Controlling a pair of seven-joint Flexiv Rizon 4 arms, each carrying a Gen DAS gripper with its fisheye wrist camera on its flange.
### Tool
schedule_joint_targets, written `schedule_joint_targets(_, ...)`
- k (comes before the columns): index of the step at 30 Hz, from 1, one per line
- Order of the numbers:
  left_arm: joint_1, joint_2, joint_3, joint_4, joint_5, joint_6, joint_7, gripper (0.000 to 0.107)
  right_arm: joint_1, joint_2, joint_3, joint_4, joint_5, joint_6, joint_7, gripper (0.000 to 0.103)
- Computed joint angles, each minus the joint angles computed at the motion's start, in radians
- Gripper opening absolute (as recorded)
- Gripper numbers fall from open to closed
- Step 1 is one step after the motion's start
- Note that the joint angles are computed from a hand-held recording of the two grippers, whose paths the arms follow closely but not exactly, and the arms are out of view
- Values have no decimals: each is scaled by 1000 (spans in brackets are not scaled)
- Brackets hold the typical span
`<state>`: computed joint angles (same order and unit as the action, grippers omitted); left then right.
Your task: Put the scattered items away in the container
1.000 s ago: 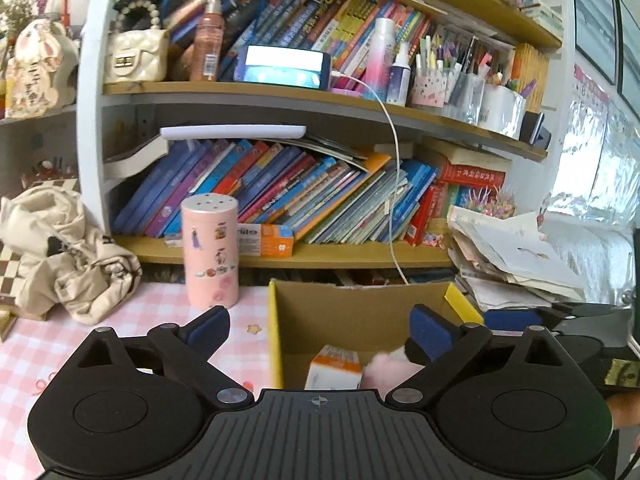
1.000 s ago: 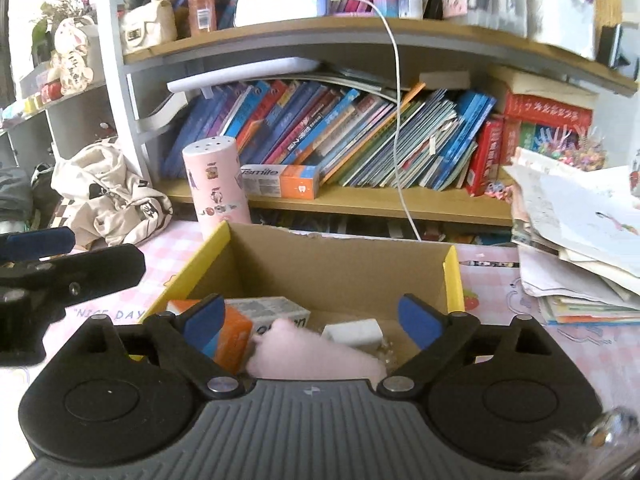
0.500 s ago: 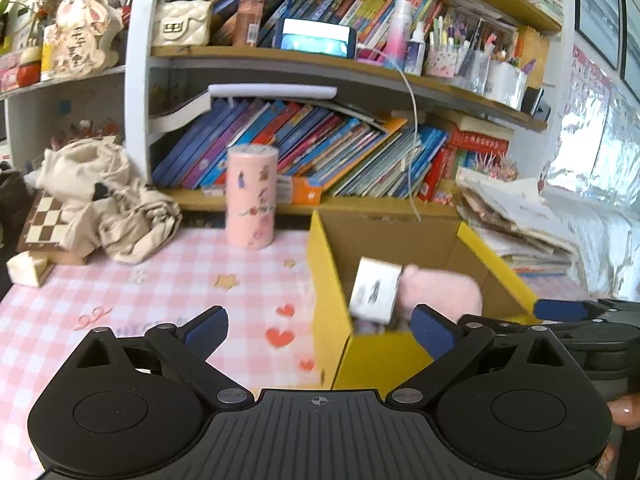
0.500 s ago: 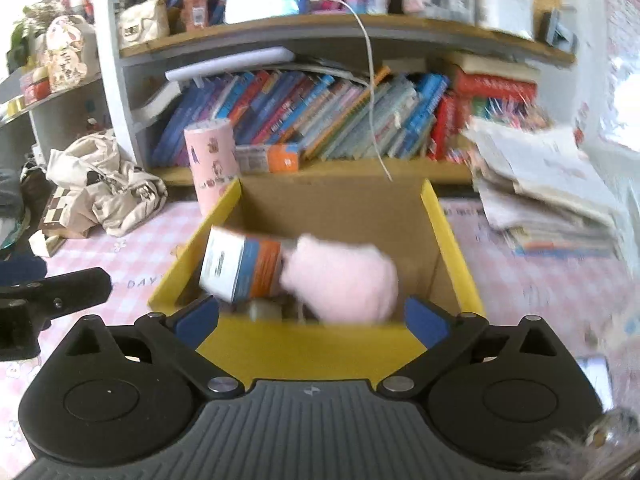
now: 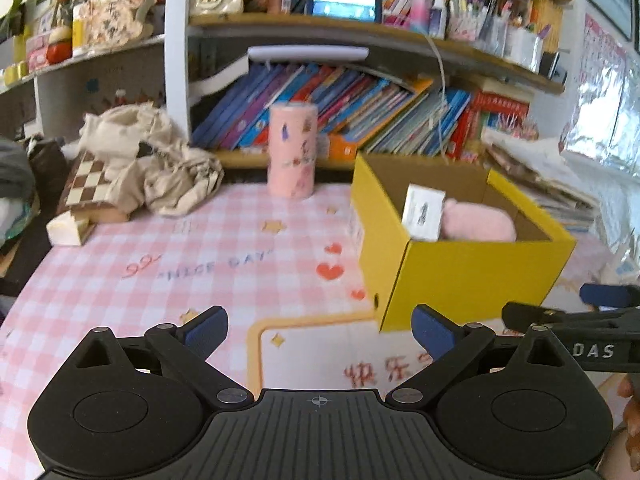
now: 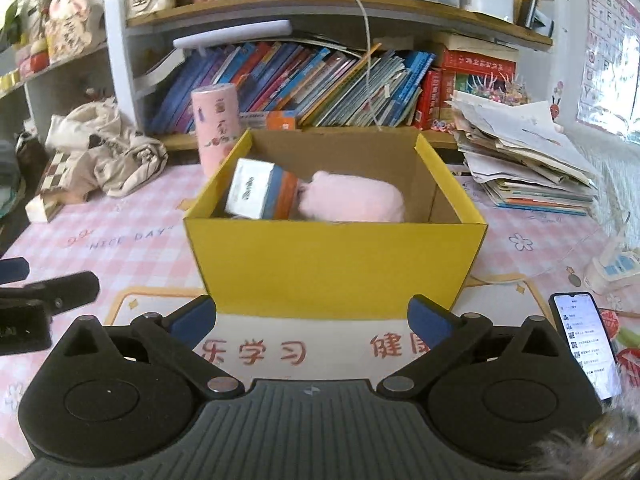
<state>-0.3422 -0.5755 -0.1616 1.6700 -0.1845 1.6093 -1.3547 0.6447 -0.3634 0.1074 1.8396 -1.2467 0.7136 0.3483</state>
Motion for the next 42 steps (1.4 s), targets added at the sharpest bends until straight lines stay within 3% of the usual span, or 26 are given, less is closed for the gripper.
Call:
schedule_joint_targets(11, 62, 31, -49, 58, 5, 35, 32, 103, 46, -25, 10, -43, 55, -55, -17, 103)
schedule_joint_targets(18, 135, 43, -128, 95, -2, 52, 75, 103, 75, -45, 10, -72, 111, -91, -33, 103)
schedule_joint_targets(24, 245, 51, -253, 140, -7, 66, 130, 103, 94, -62, 6, -95, 133, -105, -42, 103)
schedule_joint_targets(42, 369, 73, -363, 212, -21, 64, 157, 103, 150, -107, -5, -158, 189, -139, -84, 103)
